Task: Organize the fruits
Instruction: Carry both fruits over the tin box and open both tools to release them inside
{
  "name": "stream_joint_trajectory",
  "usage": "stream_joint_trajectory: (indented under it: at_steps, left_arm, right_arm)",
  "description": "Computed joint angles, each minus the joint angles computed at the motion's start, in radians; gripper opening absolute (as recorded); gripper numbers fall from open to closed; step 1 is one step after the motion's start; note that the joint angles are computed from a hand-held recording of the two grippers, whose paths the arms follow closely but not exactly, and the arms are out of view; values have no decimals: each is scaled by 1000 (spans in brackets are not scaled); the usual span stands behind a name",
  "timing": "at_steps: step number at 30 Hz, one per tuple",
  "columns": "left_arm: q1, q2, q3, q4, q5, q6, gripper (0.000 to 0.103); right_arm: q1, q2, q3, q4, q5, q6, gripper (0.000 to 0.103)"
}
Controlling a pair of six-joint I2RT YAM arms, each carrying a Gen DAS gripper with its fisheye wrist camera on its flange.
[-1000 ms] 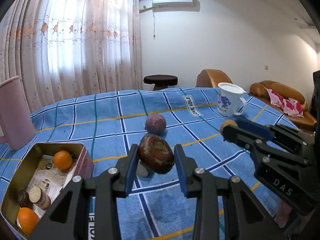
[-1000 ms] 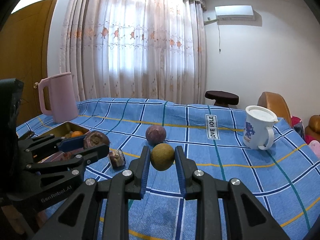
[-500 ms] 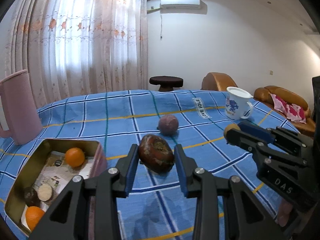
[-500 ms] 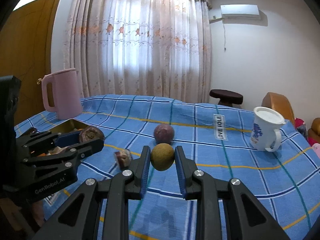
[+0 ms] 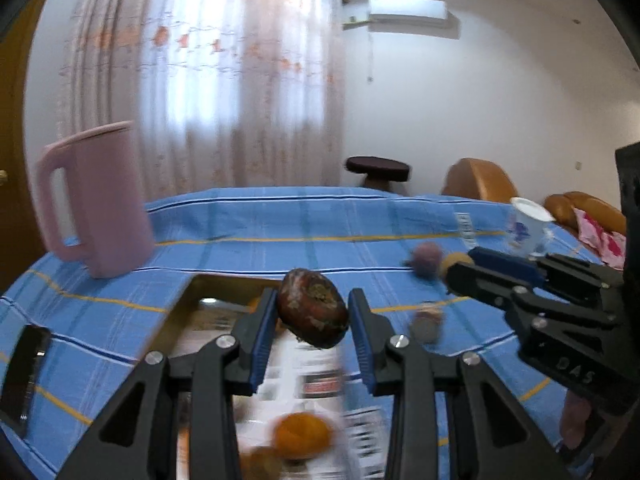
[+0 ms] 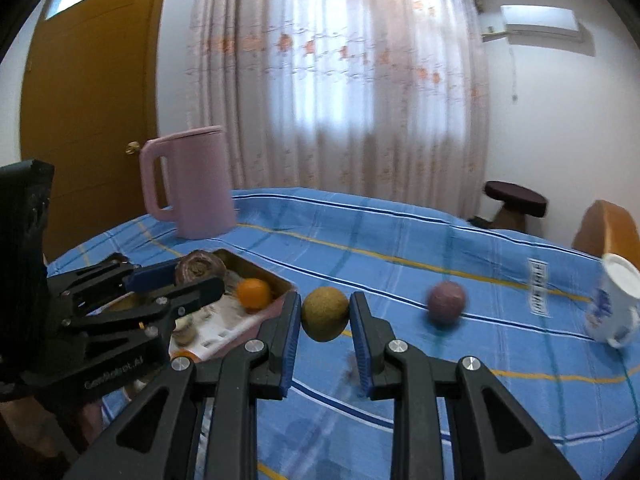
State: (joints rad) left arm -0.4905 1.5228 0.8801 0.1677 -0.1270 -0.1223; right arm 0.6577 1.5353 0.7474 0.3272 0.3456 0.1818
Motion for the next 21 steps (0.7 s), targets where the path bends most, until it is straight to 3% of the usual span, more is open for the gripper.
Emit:
stream_joint_trajectory:
  at_steps: [7, 17, 20, 21]
  left_arm:
    - [161, 30, 9, -35, 74, -2, 37]
    - [221, 72, 9, -41, 112, 10, 38]
    - [222, 72, 8, -44, 105, 8, 43]
    - [221, 69, 8, -44, 103, 7, 51]
  right_arm:
    - [61, 203, 215, -54, -55, -11, 27]
    - [97, 411, 428, -181, -122, -9, 27]
    - [98, 426, 450, -214, -140, -7, 28]
    - [101, 421, 443, -212, -134, -6, 33]
